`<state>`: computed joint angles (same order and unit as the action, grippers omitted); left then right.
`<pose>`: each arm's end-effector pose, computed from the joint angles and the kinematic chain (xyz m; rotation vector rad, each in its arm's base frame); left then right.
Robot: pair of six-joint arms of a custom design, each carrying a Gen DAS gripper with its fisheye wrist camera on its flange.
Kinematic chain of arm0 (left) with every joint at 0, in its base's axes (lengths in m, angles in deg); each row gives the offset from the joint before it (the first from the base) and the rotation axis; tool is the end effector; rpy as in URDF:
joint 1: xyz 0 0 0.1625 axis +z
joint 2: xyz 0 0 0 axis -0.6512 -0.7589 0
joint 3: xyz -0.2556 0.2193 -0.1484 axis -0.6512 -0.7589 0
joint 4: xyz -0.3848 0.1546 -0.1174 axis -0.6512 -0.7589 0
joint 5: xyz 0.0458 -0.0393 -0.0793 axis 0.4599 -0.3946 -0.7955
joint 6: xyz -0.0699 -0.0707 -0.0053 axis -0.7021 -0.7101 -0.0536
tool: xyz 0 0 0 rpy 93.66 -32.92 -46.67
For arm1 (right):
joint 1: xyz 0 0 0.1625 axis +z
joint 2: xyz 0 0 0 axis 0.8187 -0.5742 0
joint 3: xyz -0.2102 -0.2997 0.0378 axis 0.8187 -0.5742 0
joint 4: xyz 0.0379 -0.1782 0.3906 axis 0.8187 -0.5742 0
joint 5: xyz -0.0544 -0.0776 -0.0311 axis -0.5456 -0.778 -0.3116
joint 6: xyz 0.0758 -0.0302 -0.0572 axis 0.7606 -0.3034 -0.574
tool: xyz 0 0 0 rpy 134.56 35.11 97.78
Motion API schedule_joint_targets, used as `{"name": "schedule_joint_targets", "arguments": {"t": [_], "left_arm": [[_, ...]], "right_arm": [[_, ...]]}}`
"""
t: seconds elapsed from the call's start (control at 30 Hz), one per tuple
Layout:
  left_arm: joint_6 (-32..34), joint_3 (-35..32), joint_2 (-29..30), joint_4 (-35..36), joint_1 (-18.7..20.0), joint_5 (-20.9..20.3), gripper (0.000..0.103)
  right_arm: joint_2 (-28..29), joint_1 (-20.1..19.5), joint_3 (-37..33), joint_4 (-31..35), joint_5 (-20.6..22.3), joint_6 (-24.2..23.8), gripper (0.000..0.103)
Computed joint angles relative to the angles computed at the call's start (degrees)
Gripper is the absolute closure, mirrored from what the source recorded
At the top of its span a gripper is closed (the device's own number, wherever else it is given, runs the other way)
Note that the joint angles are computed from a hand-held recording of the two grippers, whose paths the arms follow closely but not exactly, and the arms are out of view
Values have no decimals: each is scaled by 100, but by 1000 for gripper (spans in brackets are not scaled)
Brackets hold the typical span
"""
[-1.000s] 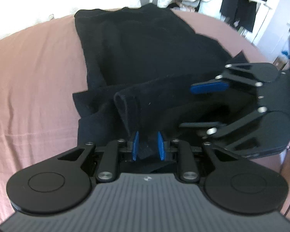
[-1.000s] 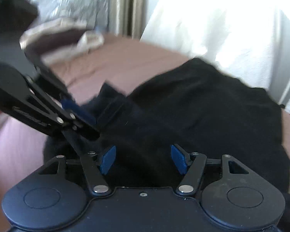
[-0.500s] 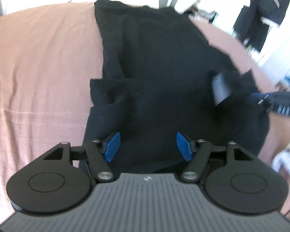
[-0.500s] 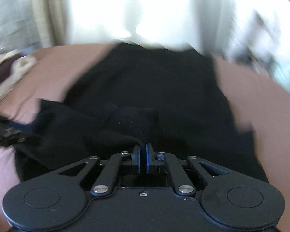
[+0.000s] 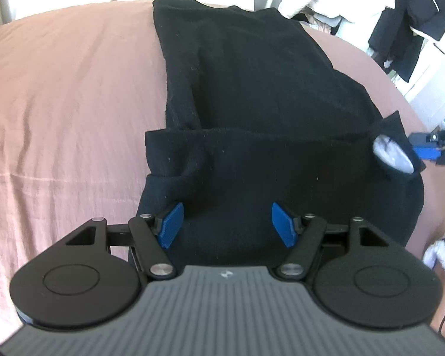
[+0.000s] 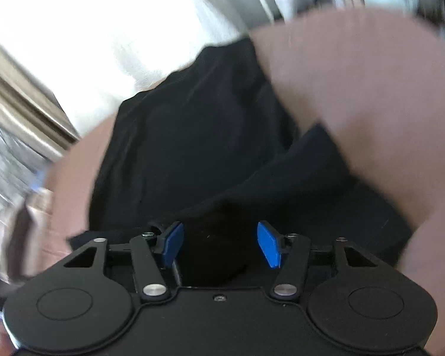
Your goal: Fold clothes
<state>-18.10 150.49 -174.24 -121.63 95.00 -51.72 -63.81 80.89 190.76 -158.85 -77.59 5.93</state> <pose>0.0452 -0.2830 0.3568 0.1328 2.5022 -0.8295 0.4107 -0.2711 0.1094 0.3467 -2.8498 0.6572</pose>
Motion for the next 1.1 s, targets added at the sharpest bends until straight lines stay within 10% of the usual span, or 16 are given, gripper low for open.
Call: {"name": "schedule_joint_targets", "arguments": {"t": [0.13, 0.27, 0.43, 0.47, 0.53, 0.67, 0.83, 1.0, 1.1], "left_arm": [[70, 23, 113, -57, 93, -16, 37], [138, 60, 271, -77, 115, 55, 37], [136, 60, 350, 24, 39, 163, 37], [125, 60, 337, 50, 30, 167, 37], [141, 63, 319, 65, 42, 160, 37], [122, -2, 311, 311, -10, 167, 37], [-178, -106, 222, 1205, -432, 527, 37], [-154, -95, -42, 712, -356, 448, 37], [-210, -129, -55, 400, -228, 390, 37]], "right_arm": [[300, 37, -56, -386, 236, -159, 35], [997, 390, -484, -514, 317, -1342, 21], [2299, 1031, -1512, 621, -1662, -2214, 18], [2373, 1020, -1620, 891, -1900, -1984, 28], [2488, 968, -1767, 1310, -2261, -1516, 94], [1571, 522, -1220, 891, -1421, -209, 93], [1336, 464, -1318, 2569, -2935, 642, 93], [670, -94, -738, 1472, -1720, 563, 81], [515, -246, -512, 584, -994, 139, 45]]}}
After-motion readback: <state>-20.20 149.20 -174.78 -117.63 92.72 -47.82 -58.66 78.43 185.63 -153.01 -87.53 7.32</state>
